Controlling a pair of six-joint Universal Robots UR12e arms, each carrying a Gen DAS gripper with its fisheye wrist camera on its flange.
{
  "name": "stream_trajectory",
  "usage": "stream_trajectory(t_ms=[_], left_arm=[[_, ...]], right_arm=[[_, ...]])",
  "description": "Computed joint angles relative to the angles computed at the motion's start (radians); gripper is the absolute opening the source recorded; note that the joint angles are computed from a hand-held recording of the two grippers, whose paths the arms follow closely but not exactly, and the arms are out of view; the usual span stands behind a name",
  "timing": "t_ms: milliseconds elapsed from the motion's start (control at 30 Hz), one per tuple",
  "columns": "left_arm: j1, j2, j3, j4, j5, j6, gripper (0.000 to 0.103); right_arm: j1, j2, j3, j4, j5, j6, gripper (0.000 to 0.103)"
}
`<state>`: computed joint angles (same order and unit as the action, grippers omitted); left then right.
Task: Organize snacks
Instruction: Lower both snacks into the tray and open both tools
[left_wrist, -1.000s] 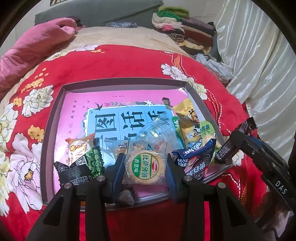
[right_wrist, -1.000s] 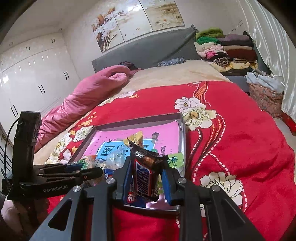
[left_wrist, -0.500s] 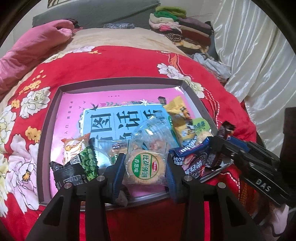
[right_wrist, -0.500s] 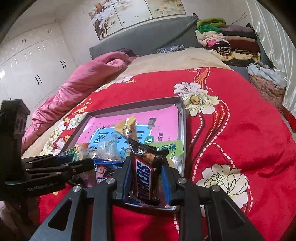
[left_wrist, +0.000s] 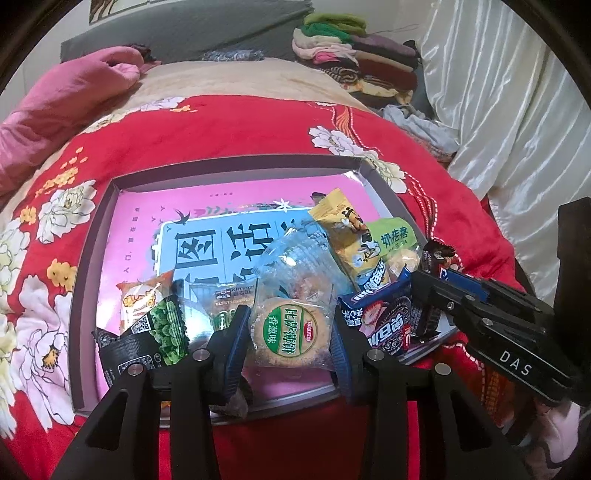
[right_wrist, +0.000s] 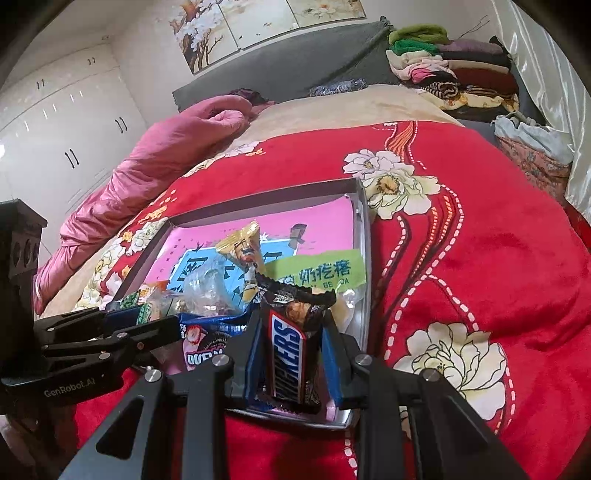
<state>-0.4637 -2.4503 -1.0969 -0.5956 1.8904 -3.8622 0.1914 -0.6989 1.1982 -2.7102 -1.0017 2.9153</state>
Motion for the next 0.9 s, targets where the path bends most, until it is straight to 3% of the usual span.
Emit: stream_trajectory(t_ms=[667, 900], left_arm=[[0.005, 0.012, -0.028, 0.037, -0.024, 0.005, 0.045], [0.005, 0.014, -0.032, 0.046, -0.037, 0.008, 0.045]], right_arm=[[-0.010, -0.012, 0.022, -0.017, 0.002, 0.048, 0.032], [-0.012, -0.024, 0.043, -0.044, 0.008, 0.043, 0.038]])
